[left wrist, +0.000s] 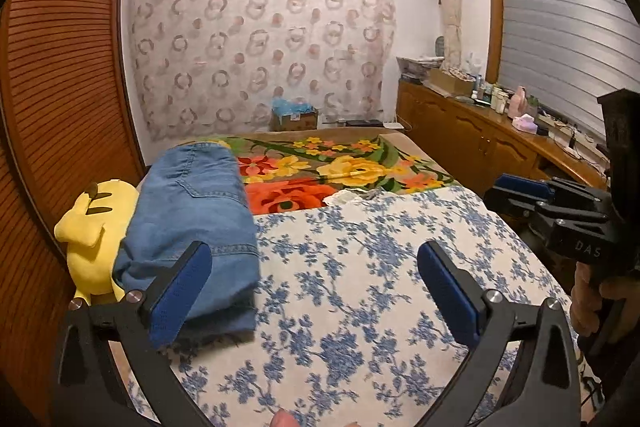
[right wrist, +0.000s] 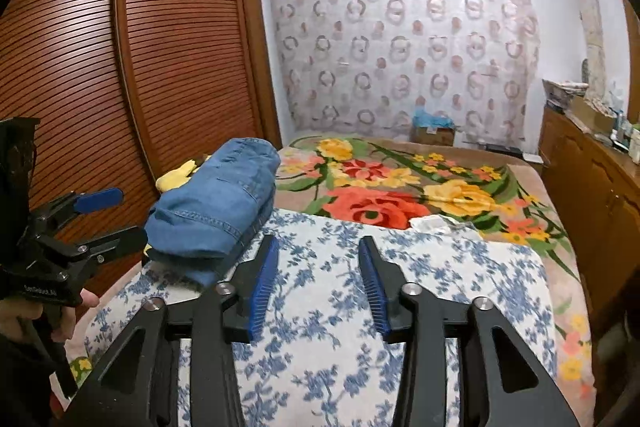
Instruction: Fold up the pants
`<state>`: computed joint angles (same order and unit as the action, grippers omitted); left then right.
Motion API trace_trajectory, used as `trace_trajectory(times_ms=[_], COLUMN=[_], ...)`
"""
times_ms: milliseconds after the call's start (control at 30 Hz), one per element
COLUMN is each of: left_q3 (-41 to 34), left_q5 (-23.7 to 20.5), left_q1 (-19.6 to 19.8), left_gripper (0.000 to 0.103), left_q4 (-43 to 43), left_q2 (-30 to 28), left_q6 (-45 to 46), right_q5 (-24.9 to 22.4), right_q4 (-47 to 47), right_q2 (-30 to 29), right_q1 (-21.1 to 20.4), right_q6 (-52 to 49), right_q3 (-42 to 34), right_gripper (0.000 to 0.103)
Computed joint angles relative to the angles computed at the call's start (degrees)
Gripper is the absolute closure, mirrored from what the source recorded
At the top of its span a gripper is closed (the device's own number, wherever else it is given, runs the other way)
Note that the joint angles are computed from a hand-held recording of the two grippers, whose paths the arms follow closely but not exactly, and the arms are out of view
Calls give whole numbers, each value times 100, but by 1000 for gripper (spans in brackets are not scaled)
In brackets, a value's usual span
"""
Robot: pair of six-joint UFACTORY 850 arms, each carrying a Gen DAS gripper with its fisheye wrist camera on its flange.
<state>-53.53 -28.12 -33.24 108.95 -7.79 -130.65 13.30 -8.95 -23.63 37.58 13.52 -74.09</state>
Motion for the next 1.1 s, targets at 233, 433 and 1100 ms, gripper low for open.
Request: trace_trajectory(times_ms=[233, 433, 1100], left_q3=[-17, -17, 283], left_q5=[-246, -457, -1439], left_q1=[-374, -674, -1362], left_gripper=[0, 0, 0], left_q4=[-414, -686, -1057], left_q2=[-30, -43, 488], left_q6=[184, 310, 258], right_q5=[242, 503, 1473], right_q4=[1235, 2359, 4362], right_q2=[490, 926, 2168], right_q1=[74, 210, 695], right_q6=[-1090, -2049, -3594], right_q3=[672, 1224, 2480], right_gripper=[47, 37, 26])
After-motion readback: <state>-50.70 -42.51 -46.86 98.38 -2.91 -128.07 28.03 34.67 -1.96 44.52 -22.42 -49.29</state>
